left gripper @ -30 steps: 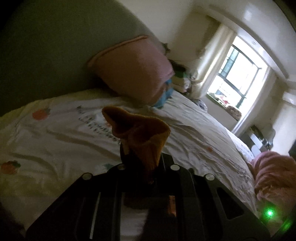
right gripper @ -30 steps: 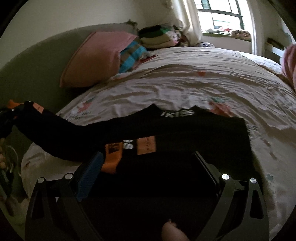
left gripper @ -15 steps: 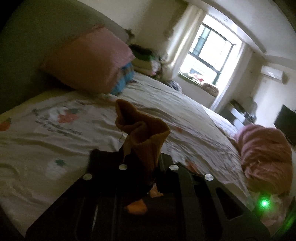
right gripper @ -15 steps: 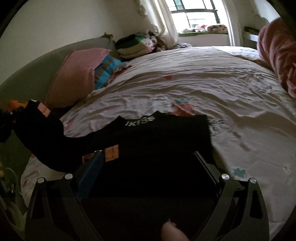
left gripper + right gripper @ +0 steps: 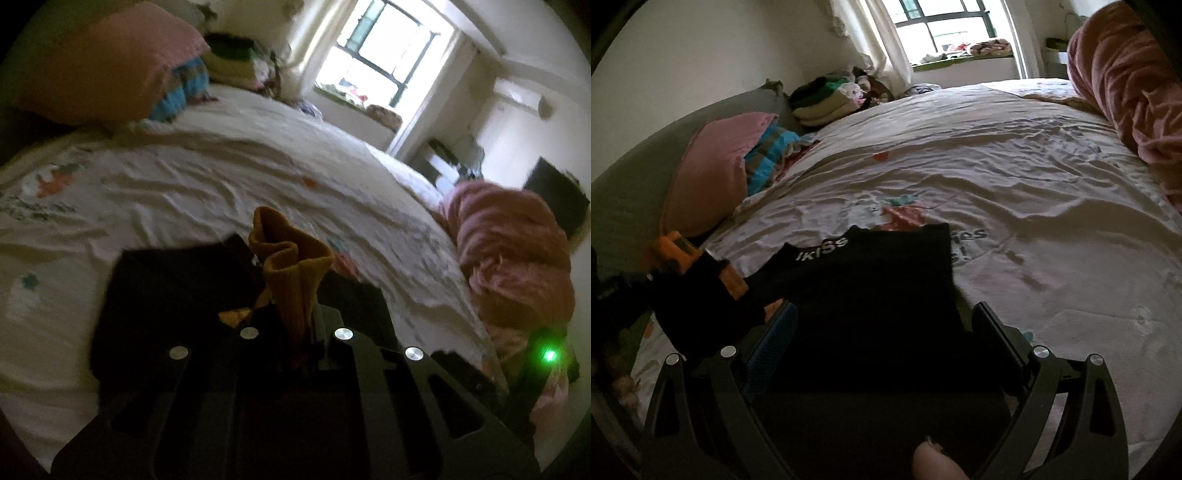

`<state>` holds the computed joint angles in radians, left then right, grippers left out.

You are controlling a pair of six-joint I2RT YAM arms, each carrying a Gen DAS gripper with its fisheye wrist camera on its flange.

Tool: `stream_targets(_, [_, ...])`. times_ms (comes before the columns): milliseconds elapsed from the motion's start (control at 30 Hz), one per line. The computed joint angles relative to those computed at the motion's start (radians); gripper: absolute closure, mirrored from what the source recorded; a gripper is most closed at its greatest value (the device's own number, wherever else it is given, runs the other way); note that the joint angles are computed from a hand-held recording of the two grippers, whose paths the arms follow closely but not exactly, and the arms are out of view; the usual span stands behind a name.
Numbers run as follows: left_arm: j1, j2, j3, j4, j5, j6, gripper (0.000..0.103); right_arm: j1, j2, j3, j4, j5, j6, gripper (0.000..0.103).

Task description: Fold small clothes

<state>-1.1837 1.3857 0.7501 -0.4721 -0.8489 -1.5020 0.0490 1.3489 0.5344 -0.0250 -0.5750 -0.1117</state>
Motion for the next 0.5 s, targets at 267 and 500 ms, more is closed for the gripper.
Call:
stream_targets(267, [0.055,0.166,-0.014,0.301,0.17,0.177,0.099,-0.052,0.047,0.021,0.002,-0.003,-0.013,0.009])
stream_targets(500, [0.076,0.221,-0.065,0.526,0.308,0.266,0.052,-0.06,0.088,0.032,-0.022,0.014,-0.04,0.009])
